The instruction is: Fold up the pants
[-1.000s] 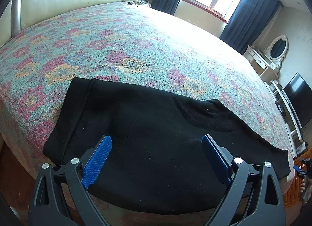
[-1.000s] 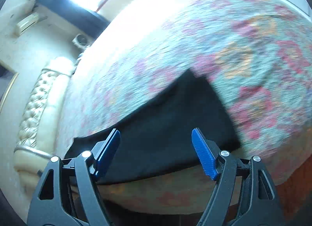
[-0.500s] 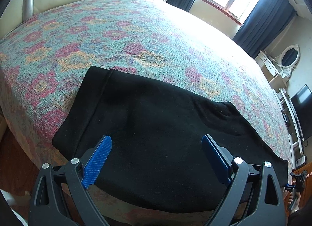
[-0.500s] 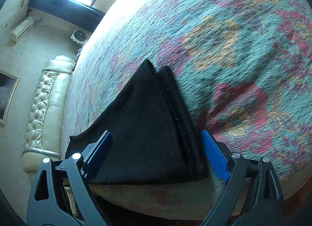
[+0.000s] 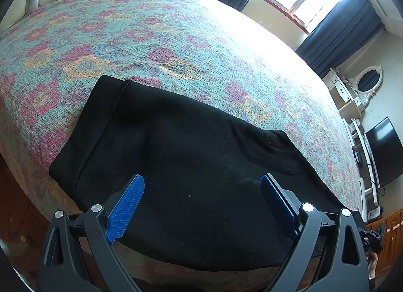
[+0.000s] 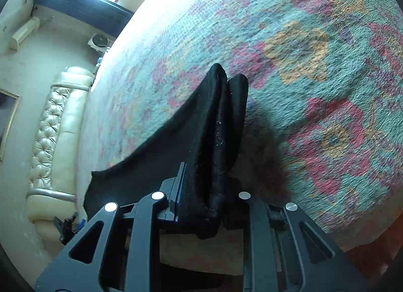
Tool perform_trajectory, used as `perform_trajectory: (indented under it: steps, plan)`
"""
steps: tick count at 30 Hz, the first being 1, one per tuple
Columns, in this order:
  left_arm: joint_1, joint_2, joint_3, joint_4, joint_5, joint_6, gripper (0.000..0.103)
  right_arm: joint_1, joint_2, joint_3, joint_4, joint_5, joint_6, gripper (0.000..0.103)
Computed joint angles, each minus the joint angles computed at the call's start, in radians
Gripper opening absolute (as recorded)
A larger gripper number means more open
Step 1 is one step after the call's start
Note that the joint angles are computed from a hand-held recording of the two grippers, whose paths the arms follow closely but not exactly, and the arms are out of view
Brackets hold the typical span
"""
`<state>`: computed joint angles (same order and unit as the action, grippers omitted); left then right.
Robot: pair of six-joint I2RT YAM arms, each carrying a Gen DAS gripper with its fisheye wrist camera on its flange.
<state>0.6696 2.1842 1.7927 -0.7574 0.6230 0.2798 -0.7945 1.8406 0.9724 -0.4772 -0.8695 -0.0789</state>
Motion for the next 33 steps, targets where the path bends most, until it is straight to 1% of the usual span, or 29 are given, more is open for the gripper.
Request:
perform_trajectory:
  steps: [5,6,8,12,15,18,21,24,26,29,33]
  plan:
    - [0.003,0.016,0.021,-0.018,-0.01,-0.013,0.092,0.018,-0.166,-0.036,-0.043,-0.123,0.078,0.022]
    - [0.004,0.017,0.023,-0.019,-0.012,-0.017,0.092,0.064,-0.199,-0.036,-0.001,-0.124,0.159,0.022]
    - [0.004,0.025,0.034,-0.026,-0.021,-0.017,0.092,0.111,-0.281,-0.048,0.014,-0.126,0.219,0.022]
    - [0.001,0.024,0.034,-0.027,-0.037,-0.019,0.092,0.242,-0.406,-0.052,0.06,-0.093,0.339,0.022]
    - [0.003,0.03,0.043,-0.033,-0.033,-0.024,0.092,0.409,-0.477,-0.049,0.12,0.009,0.452,0.022]
    - [0.007,0.03,0.042,-0.026,-0.03,-0.027,0.092,0.565,-0.504,-0.055,0.18,0.11,0.533,0.022]
    - [0.01,0.036,0.047,-0.03,-0.032,-0.03,0.092,0.73,-0.49,-0.064,0.247,0.231,0.592,0.022]
    - [0.016,0.044,0.055,-0.032,-0.034,-0.039,0.092,0.89,-0.406,-0.035,0.302,0.341,0.637,0.022]
    - [0.018,0.054,0.067,-0.04,-0.038,-0.044,0.092,0.99,-0.336,0.006,0.305,0.423,0.64,0.021]
    - [0.02,0.068,0.083,-0.047,-0.044,-0.048,0.092,1.106,-0.222,0.062,0.321,0.507,0.654,0.021]
    - [0.025,0.075,0.09,-0.054,-0.04,-0.053,0.092,1.216,-0.076,0.146,0.311,0.609,0.665,0.022]
